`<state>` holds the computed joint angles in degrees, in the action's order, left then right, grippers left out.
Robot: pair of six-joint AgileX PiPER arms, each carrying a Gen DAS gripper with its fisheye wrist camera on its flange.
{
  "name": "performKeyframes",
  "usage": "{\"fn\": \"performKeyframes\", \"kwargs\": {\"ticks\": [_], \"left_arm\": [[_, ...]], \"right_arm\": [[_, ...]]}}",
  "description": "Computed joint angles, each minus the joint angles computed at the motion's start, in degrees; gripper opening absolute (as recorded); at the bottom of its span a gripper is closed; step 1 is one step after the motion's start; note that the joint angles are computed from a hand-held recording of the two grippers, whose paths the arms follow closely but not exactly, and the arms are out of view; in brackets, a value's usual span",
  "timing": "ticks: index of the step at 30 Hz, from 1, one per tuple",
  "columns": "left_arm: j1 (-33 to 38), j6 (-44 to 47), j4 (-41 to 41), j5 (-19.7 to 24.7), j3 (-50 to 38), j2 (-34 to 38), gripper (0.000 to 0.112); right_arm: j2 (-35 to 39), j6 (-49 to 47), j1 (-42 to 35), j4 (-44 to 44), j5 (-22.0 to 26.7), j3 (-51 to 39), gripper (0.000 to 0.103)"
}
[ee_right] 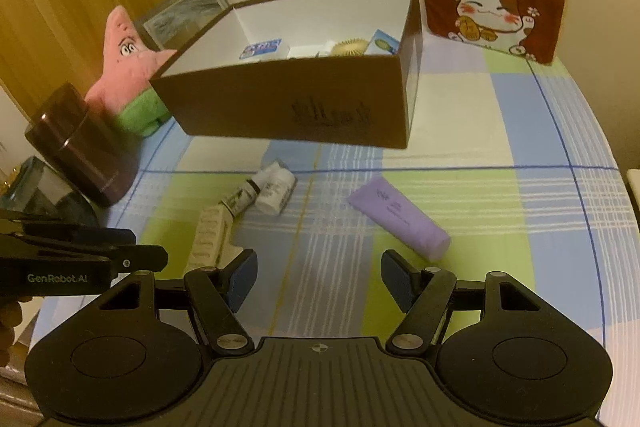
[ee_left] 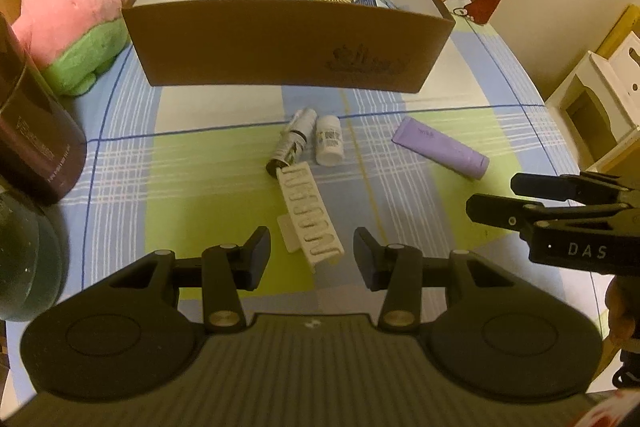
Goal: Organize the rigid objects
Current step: 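Move both open tools back out of the box toward the remaining items, then lower the left tool over the white ribbed tray while the right tool lowers over the purple tube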
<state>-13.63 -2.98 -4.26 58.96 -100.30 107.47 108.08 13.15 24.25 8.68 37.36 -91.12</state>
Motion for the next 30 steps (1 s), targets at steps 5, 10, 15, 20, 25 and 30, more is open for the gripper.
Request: {"fn": "performKeyframes", "kwargs": {"ticks": [5,10,15,20,25,30], "left_arm": [[-0.77,-1.03,0.64,-0.27,0.86,0.23,0.044],[-1.56,-2.03,1.13,-0.91,1.53,0.61,0.044],[-2.27,-3.19,1.96,-1.06,1.02,1.59,0.044],[-2.61,-4.09,2.52,-1.26,0.45,2.8,0.045],[-2.81,-5.0,3.34,-1.79,-0.19,4.07,0.047],[-2.49,-5.28,3.41,-1.99,-1.45,5.82,0.048]], "right_arm": [[-0.33,-1.39,-0.46,0.87,-0.4,1.7,0.068],[-0.12,-2.06,-0.89,0.29,-0.4,2.38,0.068],[0.06,-3.69,-1.52,0.62,-0.92,3.33,0.068],[0.54,-5.37,-2.23,0.4,-1.69,3.89,0.068],[1.05,-7.37,-3.25,0.12,-3.37,4.67,0.068],[2.52,-8.72,-4.47,-1.33,-4.57,4.14,0.068]]}}
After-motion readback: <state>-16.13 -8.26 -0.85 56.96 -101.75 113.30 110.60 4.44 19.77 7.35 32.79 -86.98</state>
